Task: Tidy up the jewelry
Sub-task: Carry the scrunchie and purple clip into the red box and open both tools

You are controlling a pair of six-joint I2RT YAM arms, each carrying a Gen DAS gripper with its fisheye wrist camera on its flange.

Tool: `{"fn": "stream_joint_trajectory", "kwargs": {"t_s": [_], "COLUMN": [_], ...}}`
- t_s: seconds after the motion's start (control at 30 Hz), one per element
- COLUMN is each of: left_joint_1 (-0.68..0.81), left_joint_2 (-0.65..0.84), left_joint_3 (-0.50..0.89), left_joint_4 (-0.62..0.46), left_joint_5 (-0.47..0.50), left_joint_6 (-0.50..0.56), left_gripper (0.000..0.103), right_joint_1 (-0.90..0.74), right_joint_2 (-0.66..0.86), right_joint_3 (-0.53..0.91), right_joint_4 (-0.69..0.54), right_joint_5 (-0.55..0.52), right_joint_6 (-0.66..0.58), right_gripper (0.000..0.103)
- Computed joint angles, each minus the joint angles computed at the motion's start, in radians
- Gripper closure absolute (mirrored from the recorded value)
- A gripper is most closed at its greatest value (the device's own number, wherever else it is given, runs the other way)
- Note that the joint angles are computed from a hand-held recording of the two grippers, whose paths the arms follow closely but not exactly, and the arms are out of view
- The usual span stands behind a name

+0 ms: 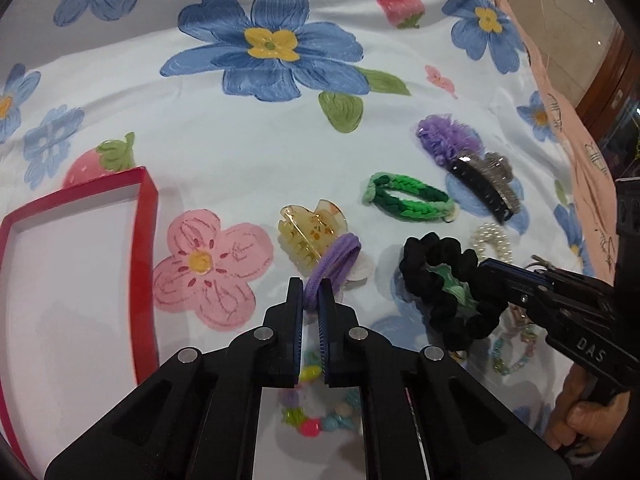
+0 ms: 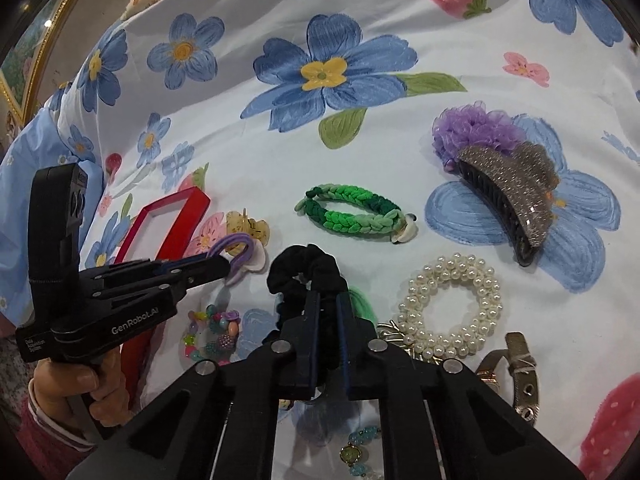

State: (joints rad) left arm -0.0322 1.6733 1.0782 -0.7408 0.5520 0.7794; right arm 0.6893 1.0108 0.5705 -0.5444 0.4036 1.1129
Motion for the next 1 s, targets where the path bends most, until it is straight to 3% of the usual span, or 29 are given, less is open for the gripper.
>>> {"fn": "stream_joint_trajectory", "kwargs": {"t_s": [0.43, 0.73, 1.0], "left_joint_1": [0.242, 0.408, 0.474], "left_joint_2": [-0.027, 0.086, 0.250], "left_joint_3": [0.096, 0.263, 0.449], "left_joint_4": [-0.235, -0.366, -0.398], "left_joint_5": [0.135, 0.184, 0.178], "left_joint_6": [0.158, 0.238, 0.203], "left_gripper": [0.097, 0.097, 0.097], "right_joint_1": [0.132, 0.150, 0.116], "right_joint_2": [0.055, 0.218, 0.416], "right_joint_3": [0.147, 0.270, 0.406], "right_joint_4": [-0.046, 0.070, 0.198], "right_joint_5": [0.109, 0.088, 0.012], "right_joint_6": [0.021, -0.062, -0.160], "right_gripper": [0.097, 0.097, 0.097]}}
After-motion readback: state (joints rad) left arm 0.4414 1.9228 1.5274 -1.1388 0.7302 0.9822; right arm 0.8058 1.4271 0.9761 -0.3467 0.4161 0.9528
